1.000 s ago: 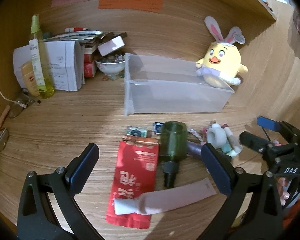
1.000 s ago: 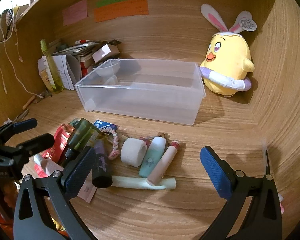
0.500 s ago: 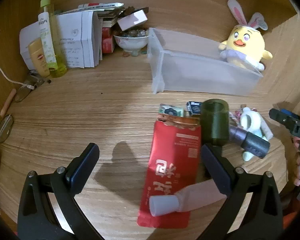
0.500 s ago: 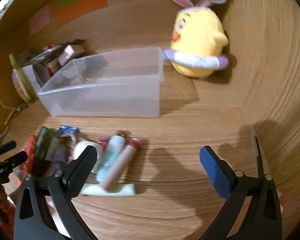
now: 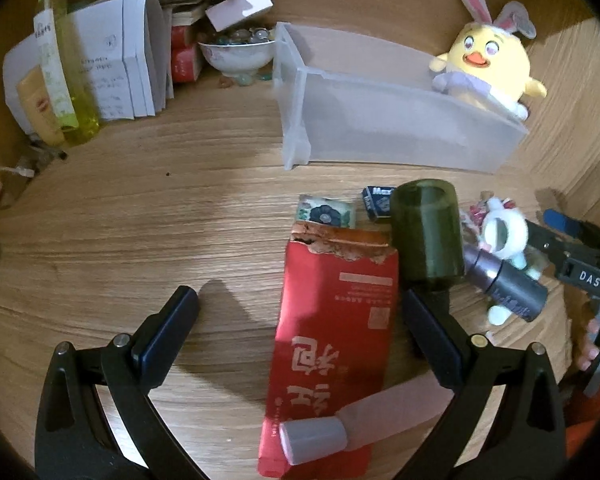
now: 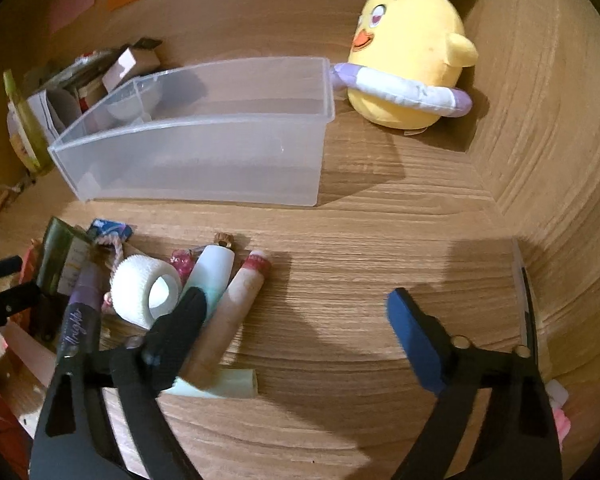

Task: Organize objects
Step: 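Grasp the white red-capped tube with the right tool while the left tool grasps the red packet, then carry the tube with the right tool while the left tool carries the red packet over the bin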

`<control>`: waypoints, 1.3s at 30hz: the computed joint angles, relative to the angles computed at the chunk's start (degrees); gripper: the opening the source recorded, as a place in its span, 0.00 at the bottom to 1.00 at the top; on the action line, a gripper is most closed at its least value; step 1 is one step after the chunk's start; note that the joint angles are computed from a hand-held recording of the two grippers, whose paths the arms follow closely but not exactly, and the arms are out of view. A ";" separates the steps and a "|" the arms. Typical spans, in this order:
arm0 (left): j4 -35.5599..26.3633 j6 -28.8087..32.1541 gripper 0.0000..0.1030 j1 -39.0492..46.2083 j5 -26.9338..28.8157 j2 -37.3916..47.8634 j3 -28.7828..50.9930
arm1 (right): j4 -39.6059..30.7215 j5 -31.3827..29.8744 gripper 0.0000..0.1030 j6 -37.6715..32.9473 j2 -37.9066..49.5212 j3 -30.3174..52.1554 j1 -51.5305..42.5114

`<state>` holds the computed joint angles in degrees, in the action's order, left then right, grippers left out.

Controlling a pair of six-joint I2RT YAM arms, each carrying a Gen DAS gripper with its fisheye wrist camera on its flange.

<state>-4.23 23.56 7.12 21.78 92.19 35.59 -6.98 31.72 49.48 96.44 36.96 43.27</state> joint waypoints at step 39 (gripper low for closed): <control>0.03 -3.73 0.55 4.80 4.37 -6.96 2.43 | 6.73 1.30 0.14 -4.81 -6.64 -5.61 -0.68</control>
<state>-4.21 19.82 11.92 26.15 85.22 38.02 -0.25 33.03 44.68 89.80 31.35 42.59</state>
